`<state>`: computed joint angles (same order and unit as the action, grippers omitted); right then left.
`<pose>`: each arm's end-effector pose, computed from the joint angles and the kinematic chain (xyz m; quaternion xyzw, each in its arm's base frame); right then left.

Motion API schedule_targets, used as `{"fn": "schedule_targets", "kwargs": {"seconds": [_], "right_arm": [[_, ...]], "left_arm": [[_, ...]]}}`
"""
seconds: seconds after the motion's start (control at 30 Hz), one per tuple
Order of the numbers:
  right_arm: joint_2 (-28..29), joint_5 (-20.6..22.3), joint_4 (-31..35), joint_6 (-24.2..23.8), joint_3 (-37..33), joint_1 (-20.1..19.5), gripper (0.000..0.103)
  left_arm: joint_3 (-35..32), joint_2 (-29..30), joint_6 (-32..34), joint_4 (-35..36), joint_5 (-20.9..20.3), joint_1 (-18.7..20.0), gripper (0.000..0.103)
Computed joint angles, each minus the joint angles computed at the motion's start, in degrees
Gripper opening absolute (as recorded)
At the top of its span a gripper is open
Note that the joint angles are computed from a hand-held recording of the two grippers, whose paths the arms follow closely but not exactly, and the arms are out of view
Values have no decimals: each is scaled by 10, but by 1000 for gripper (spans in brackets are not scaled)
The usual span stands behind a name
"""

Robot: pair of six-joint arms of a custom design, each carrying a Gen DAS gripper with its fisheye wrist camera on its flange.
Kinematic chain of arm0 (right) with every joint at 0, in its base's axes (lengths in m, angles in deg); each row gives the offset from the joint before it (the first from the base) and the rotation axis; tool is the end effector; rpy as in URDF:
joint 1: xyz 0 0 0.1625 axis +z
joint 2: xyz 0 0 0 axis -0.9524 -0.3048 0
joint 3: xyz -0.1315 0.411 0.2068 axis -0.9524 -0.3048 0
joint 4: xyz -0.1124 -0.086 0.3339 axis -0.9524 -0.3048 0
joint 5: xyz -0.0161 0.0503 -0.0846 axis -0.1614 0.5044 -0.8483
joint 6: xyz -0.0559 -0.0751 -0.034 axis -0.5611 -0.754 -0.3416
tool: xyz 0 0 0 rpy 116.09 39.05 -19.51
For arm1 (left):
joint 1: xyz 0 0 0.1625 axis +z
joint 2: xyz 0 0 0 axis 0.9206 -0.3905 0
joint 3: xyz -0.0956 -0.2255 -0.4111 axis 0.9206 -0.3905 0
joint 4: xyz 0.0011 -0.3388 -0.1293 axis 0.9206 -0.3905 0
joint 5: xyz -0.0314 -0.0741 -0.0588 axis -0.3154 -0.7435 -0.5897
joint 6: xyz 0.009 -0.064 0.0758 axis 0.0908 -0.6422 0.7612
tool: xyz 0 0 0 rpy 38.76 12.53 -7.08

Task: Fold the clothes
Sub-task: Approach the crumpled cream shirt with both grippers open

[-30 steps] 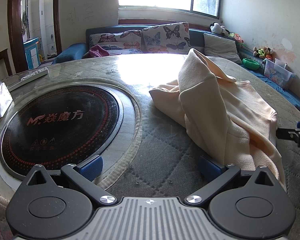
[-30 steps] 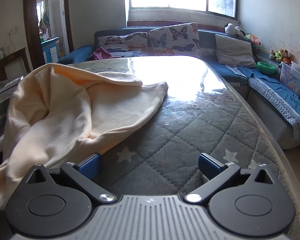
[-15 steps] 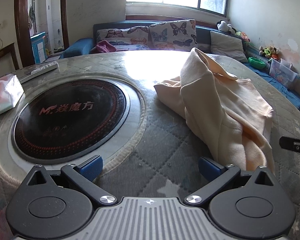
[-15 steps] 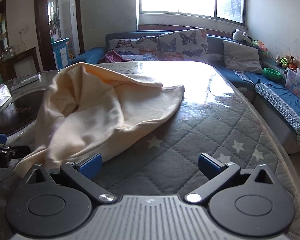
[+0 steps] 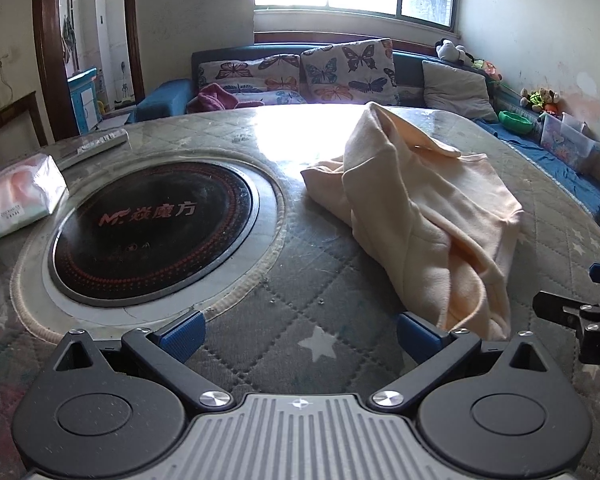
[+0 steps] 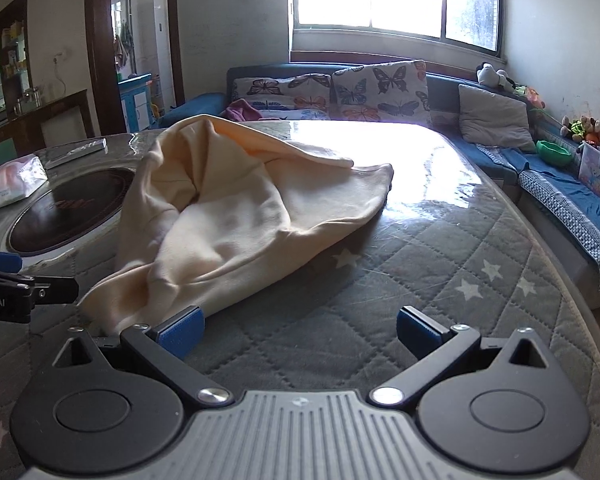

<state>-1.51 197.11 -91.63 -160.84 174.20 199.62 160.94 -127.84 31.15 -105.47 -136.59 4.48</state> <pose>0.3158 -0.3450 -0.0393 0.0497 -0.8034 0.4505 0.3861 0.0064 -0.5283 0.3152 0.3702 0.8554 -0.2704 0.2411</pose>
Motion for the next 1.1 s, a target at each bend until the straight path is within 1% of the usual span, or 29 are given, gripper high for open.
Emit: {"fn": "schedule_targets", "kwargs": {"seconds": [0.5,0.8,1.1], "right_arm": [[13,18,25,40,-11,30,103],[20,26,43,54,-22,37,103],[25,26,53,55,-32,40,103]], "left_arm": [[34,-23,0,-7,13,-15,103],[43,-28,4,-11,15,-21,103],[47,-31,5,-11,21,-25,103]]}}
